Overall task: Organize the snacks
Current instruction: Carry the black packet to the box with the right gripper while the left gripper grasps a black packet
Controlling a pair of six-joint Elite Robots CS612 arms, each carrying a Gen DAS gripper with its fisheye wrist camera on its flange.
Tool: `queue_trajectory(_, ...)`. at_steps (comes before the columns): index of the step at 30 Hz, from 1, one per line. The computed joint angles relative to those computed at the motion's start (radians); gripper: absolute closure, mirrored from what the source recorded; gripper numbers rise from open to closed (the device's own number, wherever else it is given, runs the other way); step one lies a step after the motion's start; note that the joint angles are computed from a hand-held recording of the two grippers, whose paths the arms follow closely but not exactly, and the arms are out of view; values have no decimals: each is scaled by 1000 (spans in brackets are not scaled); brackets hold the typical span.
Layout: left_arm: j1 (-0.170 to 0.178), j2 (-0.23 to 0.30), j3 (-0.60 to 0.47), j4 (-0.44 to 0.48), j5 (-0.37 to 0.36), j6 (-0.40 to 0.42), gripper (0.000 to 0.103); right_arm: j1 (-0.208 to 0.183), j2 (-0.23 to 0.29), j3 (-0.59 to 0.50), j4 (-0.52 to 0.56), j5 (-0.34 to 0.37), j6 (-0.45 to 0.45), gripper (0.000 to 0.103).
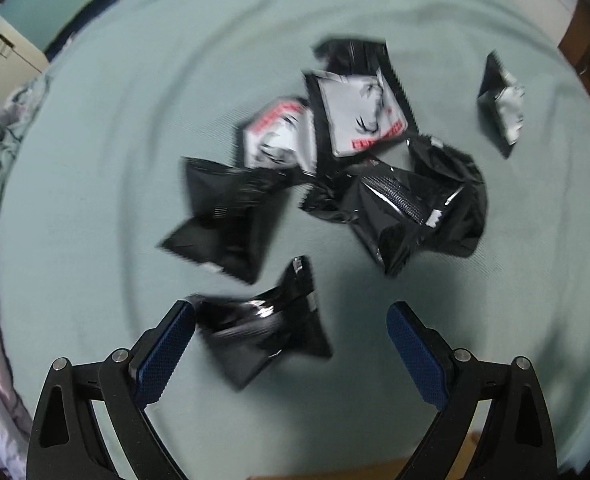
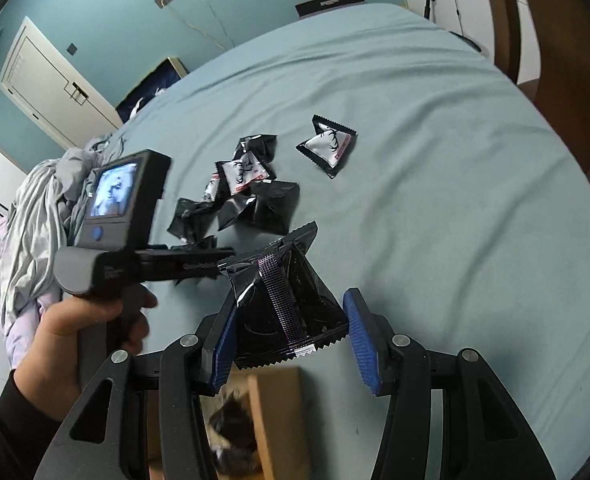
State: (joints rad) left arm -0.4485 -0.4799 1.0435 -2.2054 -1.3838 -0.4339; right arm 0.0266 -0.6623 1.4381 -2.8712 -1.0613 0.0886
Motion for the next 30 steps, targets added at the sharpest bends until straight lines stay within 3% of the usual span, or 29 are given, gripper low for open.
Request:
queue_trajectory(3,-4,26,-33,21,16,8,2,5,31,-52,41,26,-3,54)
queue_trajectory(5,-1,26,-28,-18,-3,8,8,4,40,-67,53,32,-6,54)
queue_trajectory(8,4,18,-11,-64,-45,6,31,4,50,-83,75,39,-9,54)
queue_trajectory(9,2,12,0,-79,-47,13,48,2,51,-85,80,43,-8,54)
queue_trajectory(10,0,7,7,-87,-46,21,58,-2,47,-81,85,46,-9,54)
queue_trajectory(13,-10,-20,51,-106,-31,34,73,-5,39,-71,88,43,-7,54)
queue_trajectory(19,-12,-133,227,-241,-54,-3,77,-6,21,-38,49,10,25,54)
queue_trajectory(22,-14,-212,348,-350,-59,-35,77,-9,7,-8,11,6,44,54)
queue_trajectory(26,-19,-319,530,-552,-84,-37,77,-19,-9,35,-26,59,67,54)
queue_trajectory(30,-28,-374,639,-684,-106,-13,77,-18,-33,83,-76,66,42,54)
